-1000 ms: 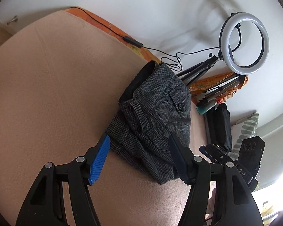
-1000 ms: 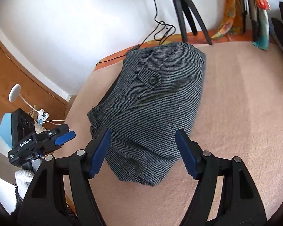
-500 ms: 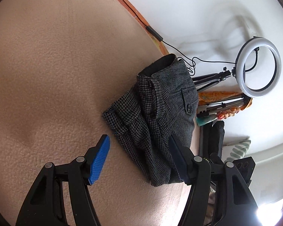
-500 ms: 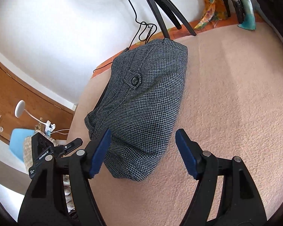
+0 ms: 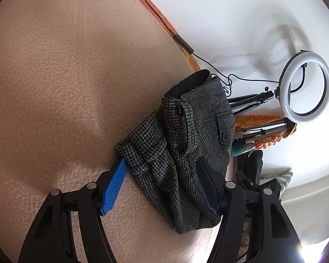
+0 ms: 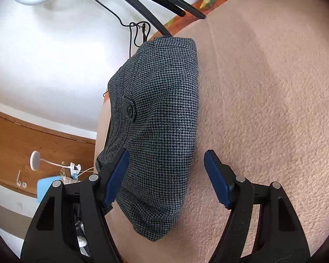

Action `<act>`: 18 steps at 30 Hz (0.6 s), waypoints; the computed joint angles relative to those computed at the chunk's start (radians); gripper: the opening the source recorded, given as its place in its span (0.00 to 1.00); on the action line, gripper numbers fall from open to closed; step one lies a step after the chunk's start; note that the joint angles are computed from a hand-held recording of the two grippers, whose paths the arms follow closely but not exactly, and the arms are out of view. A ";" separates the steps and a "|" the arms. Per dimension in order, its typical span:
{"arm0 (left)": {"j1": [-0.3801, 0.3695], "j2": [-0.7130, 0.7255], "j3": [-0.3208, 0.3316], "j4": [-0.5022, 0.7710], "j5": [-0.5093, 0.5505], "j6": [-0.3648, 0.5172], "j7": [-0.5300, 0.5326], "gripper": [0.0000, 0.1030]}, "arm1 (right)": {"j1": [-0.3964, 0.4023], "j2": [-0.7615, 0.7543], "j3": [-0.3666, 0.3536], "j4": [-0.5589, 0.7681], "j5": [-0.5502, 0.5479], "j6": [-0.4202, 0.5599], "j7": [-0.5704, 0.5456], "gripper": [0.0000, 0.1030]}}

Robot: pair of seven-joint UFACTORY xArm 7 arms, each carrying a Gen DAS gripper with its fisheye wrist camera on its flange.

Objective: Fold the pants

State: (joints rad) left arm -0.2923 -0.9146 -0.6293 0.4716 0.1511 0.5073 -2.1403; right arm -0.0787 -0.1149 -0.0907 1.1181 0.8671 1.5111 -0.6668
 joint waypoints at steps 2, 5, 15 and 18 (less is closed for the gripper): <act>0.003 -0.018 -0.020 -0.002 -0.006 0.008 -0.033 0.64 | 0.001 0.021 0.002 0.014 0.013 0.005 0.013 0.71; 0.024 -0.031 -0.053 0.000 -0.004 0.011 -0.084 0.64 | 0.005 0.037 0.013 0.026 0.022 0.001 0.008 0.71; 0.086 -0.005 -0.059 0.015 0.029 -0.003 -0.129 0.65 | 0.038 0.075 0.053 0.061 0.020 -0.063 0.018 0.71; 0.081 0.017 -0.048 0.046 0.046 0.064 -0.094 0.67 | 0.047 0.092 0.062 0.078 0.018 -0.106 0.033 0.71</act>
